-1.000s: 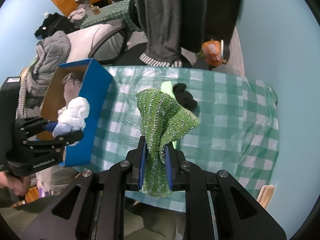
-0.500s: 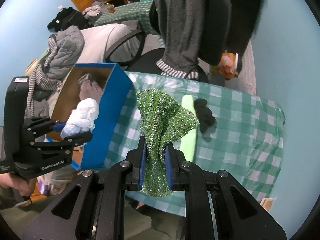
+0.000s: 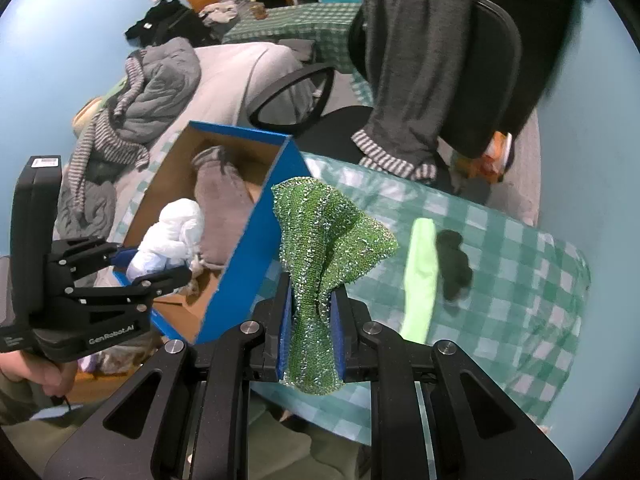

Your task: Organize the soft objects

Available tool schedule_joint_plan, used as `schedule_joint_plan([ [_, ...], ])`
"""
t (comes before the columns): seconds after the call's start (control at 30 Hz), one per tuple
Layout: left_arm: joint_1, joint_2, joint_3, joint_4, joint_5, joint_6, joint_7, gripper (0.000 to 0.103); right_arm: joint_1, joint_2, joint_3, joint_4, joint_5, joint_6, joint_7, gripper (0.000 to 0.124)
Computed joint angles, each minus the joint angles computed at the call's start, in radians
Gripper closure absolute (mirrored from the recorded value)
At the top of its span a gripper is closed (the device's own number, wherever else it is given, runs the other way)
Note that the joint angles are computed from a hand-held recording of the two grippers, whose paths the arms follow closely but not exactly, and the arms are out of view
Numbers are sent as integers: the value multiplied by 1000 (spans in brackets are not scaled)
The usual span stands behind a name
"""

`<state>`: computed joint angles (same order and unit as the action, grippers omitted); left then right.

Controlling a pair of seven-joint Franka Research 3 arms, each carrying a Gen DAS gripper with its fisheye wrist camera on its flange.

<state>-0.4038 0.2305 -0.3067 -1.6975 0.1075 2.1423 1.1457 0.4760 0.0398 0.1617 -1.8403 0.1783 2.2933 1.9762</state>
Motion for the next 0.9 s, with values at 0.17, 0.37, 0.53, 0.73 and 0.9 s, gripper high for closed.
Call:
schedule_joint_plan([
  [0.17,15,-39,10,-52,-4,11,-19,64,12,54,5,64,9,-6,-29,108],
  [0.37,38,-83,22,-110,-6,25,-51,64,31,114,7,137,18,-18,-65,108],
  [0.53,58,-127,31,-165,-9,38,-84,64,47,176,8,214,28,-38,-103,108],
  [0.73,81,-167,42,-223,-22,47,-120,64,66,257,10,314,45,-71,-148,108],
  [0.9,104,-192,53,-283,-55,67,-153,64,86,336,9,415,50,-108,-172,108],
])
